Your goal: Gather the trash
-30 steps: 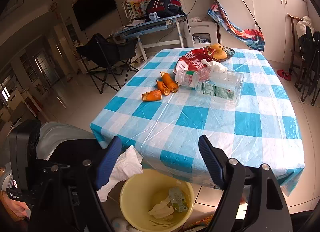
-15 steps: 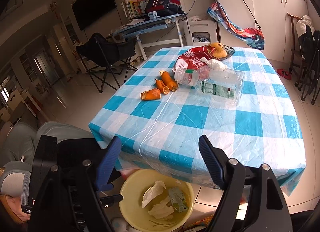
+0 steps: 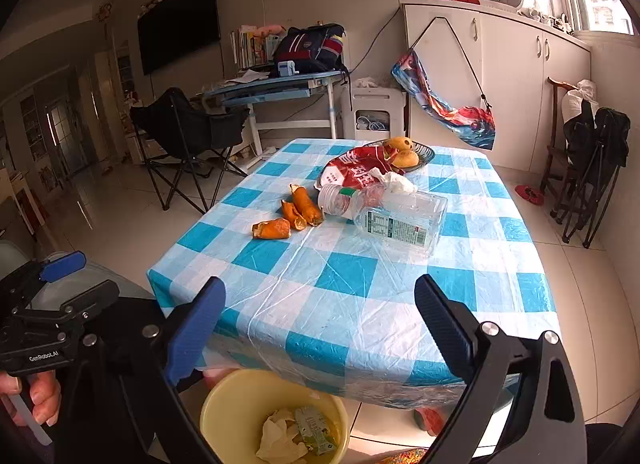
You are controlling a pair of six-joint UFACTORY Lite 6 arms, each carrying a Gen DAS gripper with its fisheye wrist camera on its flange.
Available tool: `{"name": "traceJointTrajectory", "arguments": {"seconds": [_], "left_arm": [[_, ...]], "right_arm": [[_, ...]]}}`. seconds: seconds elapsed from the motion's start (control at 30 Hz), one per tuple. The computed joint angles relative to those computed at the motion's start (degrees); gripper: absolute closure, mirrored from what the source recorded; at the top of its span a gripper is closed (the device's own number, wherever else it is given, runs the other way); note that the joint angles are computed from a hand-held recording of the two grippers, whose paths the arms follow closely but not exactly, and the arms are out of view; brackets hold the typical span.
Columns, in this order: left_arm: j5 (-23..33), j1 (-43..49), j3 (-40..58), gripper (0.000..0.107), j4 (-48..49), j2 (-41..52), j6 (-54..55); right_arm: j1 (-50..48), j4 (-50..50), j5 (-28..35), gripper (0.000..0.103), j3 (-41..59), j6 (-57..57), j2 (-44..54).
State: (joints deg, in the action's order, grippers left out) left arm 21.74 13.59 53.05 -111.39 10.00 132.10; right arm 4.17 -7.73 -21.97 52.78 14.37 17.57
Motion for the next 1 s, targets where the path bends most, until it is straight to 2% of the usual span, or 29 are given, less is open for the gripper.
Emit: {"name": "traceJointTrajectory", "arguments": {"seconds": [0.2,0.4,0.57,0.77,1.0], "left_arm": [[1.3,4.3,3.0,0.015,-5.8,3.2,5.4],[1.3,5.9,6.5,0.014,0.0,8.2,-2.2],[1.3,5.9,6.3,0.014,-1.4,8.9,-1.2],[0.7,5.1,5.8,0.013,-4.1,9.1,1.6],[0.5,5.4,7.2,0.013,-1.4,10.5,-1.6]], "right_arm": [[2.3,13.3,-1.0,0.01,0.2,-12.6,0.8],[5.4,24.2,-1.4,0.01,1.8,-24.6,2.8],[6.9,28.2,-1.9,0.01,2.1,-29.5,3.5],[7.1,28.8,-1.9,0.01,1.8,-29.8,3.1],[7.3,29.8,-1.0,0.01,2.6,-31.0,3.8]]}}
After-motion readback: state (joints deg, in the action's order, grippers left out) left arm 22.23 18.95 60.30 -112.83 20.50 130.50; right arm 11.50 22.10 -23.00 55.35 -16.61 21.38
